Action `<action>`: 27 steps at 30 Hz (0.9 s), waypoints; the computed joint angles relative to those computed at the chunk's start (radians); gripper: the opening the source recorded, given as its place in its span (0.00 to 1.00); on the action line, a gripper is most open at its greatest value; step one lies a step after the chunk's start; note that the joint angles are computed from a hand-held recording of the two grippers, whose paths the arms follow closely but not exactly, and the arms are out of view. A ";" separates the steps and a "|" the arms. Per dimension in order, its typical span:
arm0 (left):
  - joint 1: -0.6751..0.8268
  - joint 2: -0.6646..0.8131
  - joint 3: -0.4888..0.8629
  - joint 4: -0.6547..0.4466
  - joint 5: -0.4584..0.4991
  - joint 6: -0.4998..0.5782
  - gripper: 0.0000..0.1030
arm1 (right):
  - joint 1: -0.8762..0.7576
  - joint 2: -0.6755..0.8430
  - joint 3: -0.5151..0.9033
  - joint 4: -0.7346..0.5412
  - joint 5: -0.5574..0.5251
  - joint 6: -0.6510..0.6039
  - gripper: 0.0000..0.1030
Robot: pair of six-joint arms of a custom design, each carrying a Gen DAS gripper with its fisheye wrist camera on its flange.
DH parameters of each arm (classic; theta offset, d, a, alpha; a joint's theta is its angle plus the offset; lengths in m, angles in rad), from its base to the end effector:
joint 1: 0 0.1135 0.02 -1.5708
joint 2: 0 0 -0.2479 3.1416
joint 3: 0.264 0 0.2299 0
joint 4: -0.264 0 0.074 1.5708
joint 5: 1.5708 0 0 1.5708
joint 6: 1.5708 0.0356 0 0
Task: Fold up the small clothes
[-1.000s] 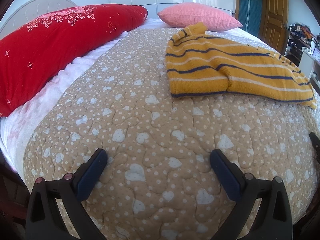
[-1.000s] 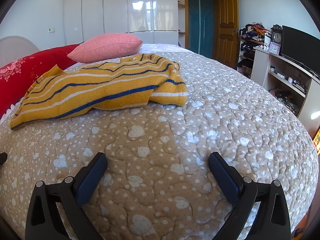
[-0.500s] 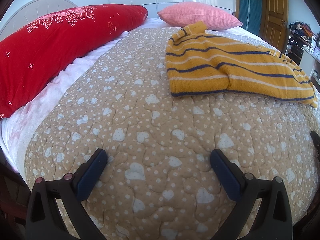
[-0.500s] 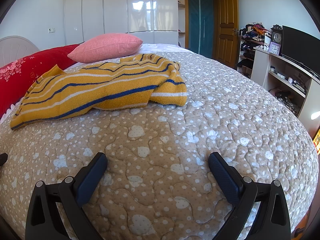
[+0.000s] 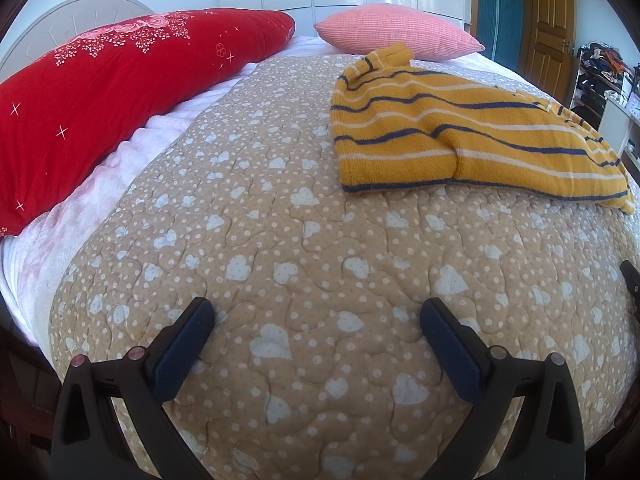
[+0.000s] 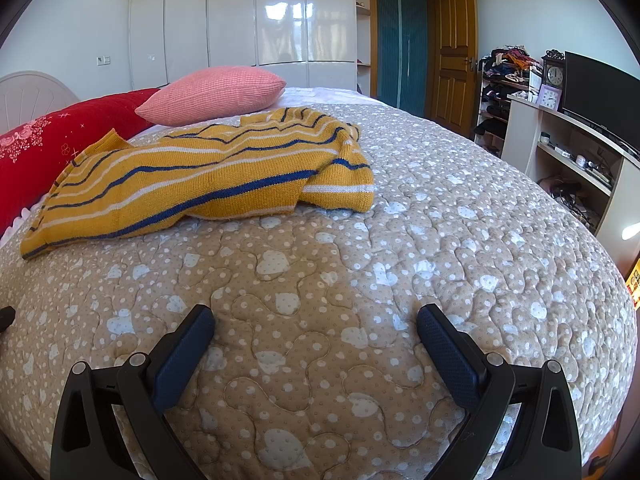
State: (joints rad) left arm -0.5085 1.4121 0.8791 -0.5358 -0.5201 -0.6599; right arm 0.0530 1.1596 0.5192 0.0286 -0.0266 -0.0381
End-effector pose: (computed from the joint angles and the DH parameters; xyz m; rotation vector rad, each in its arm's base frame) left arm 0.2295 -0.1077 0.2052 -0.3504 2.4198 0.1964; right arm 0.2241 0.0128 0.1933 -0.1144 2.1796 0.0375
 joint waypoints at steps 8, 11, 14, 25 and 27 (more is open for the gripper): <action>0.001 -0.004 -0.003 0.000 0.001 0.002 1.00 | 0.001 0.000 0.000 0.002 0.001 0.002 0.99; 0.002 -0.006 -0.004 0.000 0.001 0.003 1.00 | 0.001 -0.001 -0.002 0.003 0.002 0.002 0.99; 0.000 -0.005 -0.004 -0.001 -0.001 0.002 1.00 | 0.001 -0.001 -0.002 0.003 0.001 0.002 0.99; -0.001 -0.001 -0.002 0.001 0.002 0.000 1.00 | 0.001 0.001 0.009 -0.014 0.001 0.003 0.99; 0.003 -0.003 0.001 -0.006 0.011 0.003 1.00 | 0.004 -0.001 0.017 -0.038 0.007 0.002 0.99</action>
State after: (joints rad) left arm -0.5059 1.4086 0.8802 -0.5413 -0.5087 -0.6567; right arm 0.0571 1.1587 0.5365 -0.0090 -0.0199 -0.0362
